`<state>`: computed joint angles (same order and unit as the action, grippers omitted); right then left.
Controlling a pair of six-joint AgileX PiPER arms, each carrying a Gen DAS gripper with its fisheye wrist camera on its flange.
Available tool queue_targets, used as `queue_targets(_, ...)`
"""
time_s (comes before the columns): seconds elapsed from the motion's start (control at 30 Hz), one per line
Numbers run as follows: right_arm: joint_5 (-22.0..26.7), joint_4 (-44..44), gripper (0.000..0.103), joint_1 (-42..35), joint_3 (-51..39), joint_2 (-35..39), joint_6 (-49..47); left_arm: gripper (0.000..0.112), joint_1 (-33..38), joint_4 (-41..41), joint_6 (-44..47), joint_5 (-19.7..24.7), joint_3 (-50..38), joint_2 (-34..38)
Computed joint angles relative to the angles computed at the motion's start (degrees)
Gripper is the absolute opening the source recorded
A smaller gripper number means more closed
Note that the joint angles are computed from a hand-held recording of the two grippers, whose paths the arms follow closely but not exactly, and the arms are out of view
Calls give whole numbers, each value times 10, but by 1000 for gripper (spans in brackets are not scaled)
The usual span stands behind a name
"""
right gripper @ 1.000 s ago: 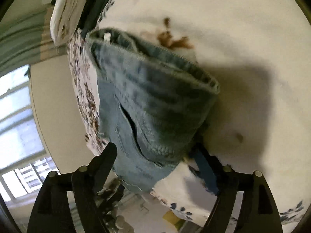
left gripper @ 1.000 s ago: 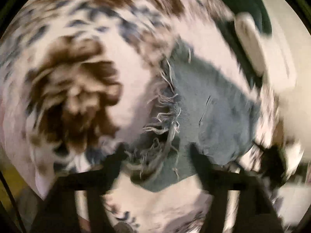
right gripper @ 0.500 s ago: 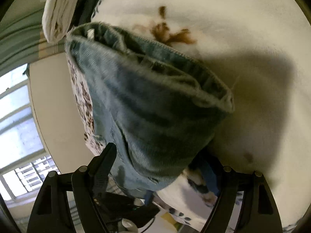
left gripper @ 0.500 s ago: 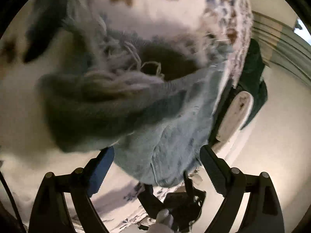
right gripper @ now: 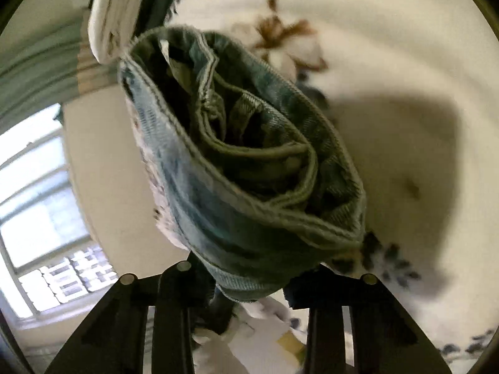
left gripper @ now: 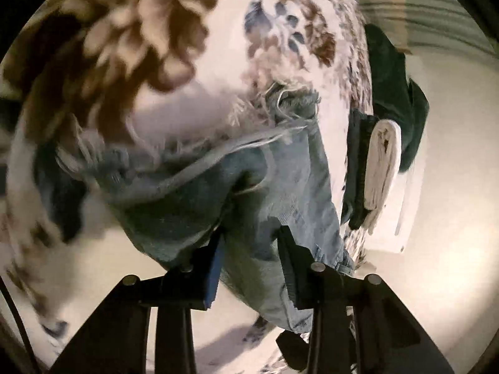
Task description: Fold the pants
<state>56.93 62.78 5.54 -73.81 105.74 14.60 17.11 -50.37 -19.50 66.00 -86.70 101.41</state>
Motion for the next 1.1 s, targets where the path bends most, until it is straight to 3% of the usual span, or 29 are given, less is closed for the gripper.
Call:
queue_targets(0.03,11,-35,54,3,-10,1,19,34,2,-6,6,6,5,-2)
queue_targets(0.1,23,-91,66,9,-18,-5,41,44,12,-30,0,27,46,-25)
queue_targets(0.17,22,-83,71,8,2,-13,22,61,10,-64,-18,19,113,-64)
queue_targets(0.2,22,-67,72,6,16,-16,8,64,8,-78,-18,16,143,-88)
queue_targets(0.43,-5,35,82,-4,59,5,-86,64,-31,-198,61,-89,210,-67)
queue_targets(0.53,-25,75,82,-2,47,31,-121,64,-39,-199,62,-105,164,-25)
queue_targets(0.63,-47,89,79,10,20,50,-120,64,-45,-161,38,-87,103,13)
queue_targets(0.7,-51,49,42,23,-10,57,-78,65,-44,-140,24,-69,67,30)
queue_targets(0.8,-57,91,34,19,10,36,-94,64,-37,-110,-2,-39,22,42)
queue_targets(0.97,-43,89,34,20,18,20,-100,65,-28,-22,-54,-17,-62,57)
queue_targets(1.07,-44,59,52,21,13,43,-64,65,-38,-13,-95,-21,-94,97)
queue_targets(1.1,-52,72,52,22,21,49,-66,65,-43,3,-119,-8,-130,118)
